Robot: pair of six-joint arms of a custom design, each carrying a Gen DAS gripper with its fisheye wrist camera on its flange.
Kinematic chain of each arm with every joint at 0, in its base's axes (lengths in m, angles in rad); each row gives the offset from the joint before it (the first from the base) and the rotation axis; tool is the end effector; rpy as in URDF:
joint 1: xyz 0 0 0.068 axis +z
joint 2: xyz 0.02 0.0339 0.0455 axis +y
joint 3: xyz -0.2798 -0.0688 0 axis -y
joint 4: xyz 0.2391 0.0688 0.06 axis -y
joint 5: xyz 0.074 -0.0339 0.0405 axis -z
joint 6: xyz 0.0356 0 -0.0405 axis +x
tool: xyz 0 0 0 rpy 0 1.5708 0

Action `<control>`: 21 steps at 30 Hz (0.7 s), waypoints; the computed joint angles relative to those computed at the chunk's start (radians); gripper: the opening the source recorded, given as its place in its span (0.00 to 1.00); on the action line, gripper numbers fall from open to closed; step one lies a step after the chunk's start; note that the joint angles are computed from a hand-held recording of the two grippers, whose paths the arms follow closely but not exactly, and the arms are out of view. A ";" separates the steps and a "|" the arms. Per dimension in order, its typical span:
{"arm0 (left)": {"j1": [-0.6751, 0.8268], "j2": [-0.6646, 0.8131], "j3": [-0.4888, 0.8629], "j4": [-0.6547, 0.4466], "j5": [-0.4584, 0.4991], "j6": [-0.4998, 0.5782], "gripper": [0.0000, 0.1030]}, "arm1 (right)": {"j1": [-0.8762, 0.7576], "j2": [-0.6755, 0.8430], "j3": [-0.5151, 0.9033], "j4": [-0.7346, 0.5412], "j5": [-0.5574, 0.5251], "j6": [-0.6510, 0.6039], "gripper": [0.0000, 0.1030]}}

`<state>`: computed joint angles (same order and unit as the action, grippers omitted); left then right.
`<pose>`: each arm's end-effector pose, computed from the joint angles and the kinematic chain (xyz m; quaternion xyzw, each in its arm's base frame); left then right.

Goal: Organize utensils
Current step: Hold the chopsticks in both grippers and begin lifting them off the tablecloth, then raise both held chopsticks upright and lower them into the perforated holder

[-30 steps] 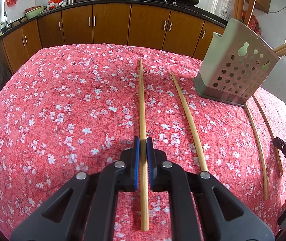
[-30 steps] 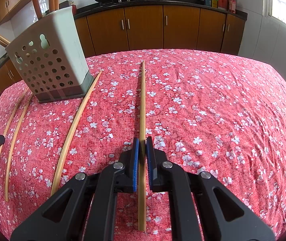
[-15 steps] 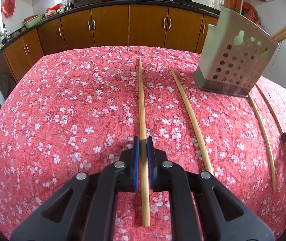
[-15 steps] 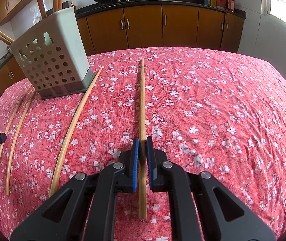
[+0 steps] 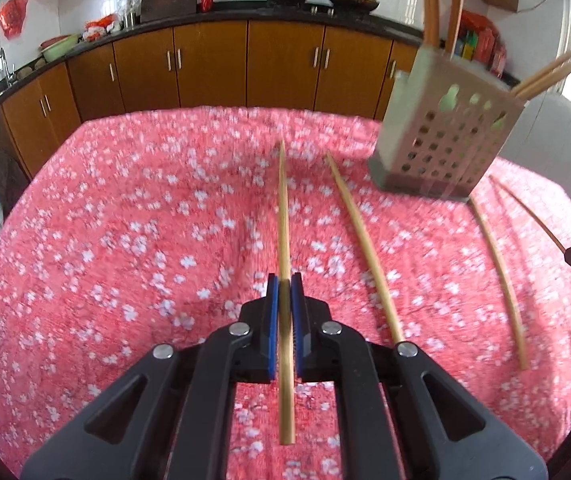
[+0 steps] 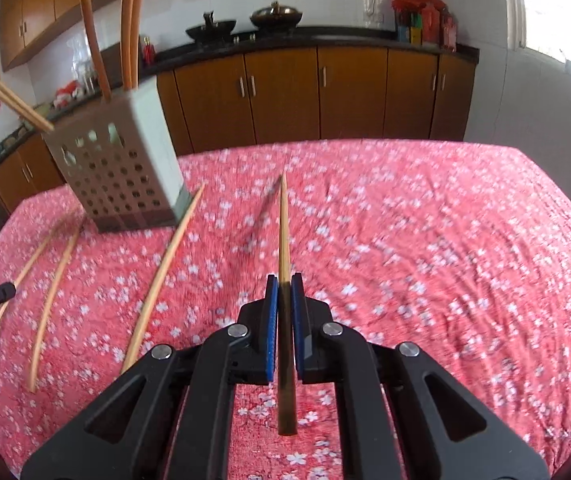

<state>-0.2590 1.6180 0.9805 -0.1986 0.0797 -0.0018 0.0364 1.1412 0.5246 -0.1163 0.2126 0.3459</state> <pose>0.3226 -0.0884 0.2177 0.1338 0.9230 -0.0835 0.3510 0.2142 0.0003 0.2058 0.1827 0.8909 -0.0183 0.4155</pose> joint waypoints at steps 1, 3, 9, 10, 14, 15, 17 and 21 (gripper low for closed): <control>0.004 -0.017 -0.005 0.001 0.008 0.003 0.07 | -0.005 -0.024 0.002 -0.011 0.002 0.000 0.07; 0.008 -0.050 -0.011 0.003 0.014 0.004 0.07 | -0.013 -0.065 0.005 -0.031 0.004 0.001 0.07; 0.014 -0.143 0.008 -0.014 0.018 -0.006 0.07 | -0.028 -0.156 0.042 -0.072 0.012 -0.010 0.07; 0.017 -0.156 0.020 -0.017 0.022 -0.006 0.07 | -0.047 -0.160 0.057 -0.067 -0.002 -0.022 0.07; 0.017 -0.217 0.085 -0.051 0.032 -0.014 0.07 | -0.058 -0.194 0.109 -0.068 -0.011 -0.024 0.07; 0.013 -0.215 0.105 -0.057 0.031 -0.017 0.07 | -0.061 -0.201 0.127 -0.071 -0.019 -0.021 0.07; 0.014 -0.222 0.142 -0.075 0.042 -0.017 0.07 | -0.068 -0.204 0.164 -0.078 -0.042 -0.014 0.07; -0.006 -0.235 0.211 -0.111 0.052 -0.016 0.07 | -0.068 -0.213 0.227 -0.100 -0.096 -0.004 0.07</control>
